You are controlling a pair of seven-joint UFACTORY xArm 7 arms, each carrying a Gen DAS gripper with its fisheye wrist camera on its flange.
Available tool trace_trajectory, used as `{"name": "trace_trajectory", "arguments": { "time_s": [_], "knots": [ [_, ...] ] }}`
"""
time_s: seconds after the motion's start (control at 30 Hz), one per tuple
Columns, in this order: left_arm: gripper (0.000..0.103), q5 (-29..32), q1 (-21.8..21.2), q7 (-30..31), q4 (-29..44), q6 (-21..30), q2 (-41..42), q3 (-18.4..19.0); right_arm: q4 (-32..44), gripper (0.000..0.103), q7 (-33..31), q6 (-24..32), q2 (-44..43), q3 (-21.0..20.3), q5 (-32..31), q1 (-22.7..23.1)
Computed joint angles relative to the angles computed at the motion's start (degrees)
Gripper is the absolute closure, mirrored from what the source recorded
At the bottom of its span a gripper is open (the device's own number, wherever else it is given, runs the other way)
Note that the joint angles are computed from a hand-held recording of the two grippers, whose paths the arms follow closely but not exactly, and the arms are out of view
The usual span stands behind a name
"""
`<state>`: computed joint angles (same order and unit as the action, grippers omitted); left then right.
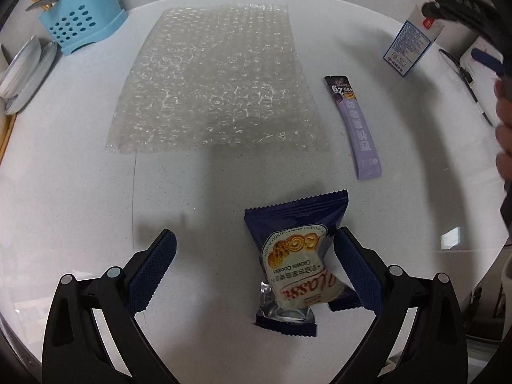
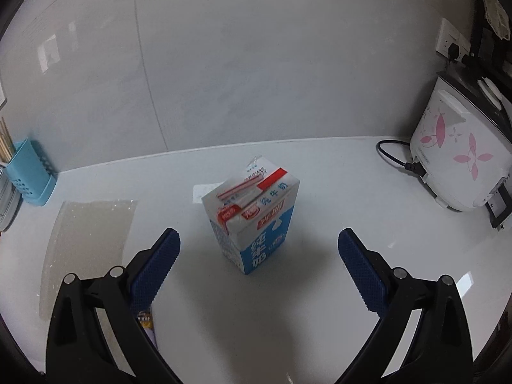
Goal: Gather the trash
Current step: 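Grasp the blue cookie packet with the left gripper while the right gripper grasps the white milk carton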
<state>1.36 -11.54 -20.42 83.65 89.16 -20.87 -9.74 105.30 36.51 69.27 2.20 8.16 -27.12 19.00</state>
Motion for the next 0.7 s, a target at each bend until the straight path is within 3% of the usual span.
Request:
{"name": "trace_trajectory", "arguments": {
  "time_s": [0.17, 0.33, 0.5, 0.7],
  "knots": [
    [0.008, -0.6, 0.1, -0.5, -0.8, -0.5, 0.3, 0.3, 4.0, 0.008, 2.6, 1.7, 4.1, -0.6, -1.9, 1.2],
    [0.019, 0.3, 0.1, -0.2, -1.4, -0.9, 0.7, 0.2, 7.2, 0.014, 6.2, 5.3, 7.1, -2.1, -4.4, 3.2],
    [0.052, 1.3, -0.2, -0.3, 0.9, -0.6, 2.2, -0.5, 9.6, 0.031, 7.8, 7.4, 9.1, -3.4, -4.5, 4.2],
    [0.074, 1.4, -0.6, 0.5, 1.8, -0.8, 2.9, -0.1, 9.0, 0.058, 6.8, 7.5, 8.7, -4.0, -4.3, 4.2]
  ]
}}
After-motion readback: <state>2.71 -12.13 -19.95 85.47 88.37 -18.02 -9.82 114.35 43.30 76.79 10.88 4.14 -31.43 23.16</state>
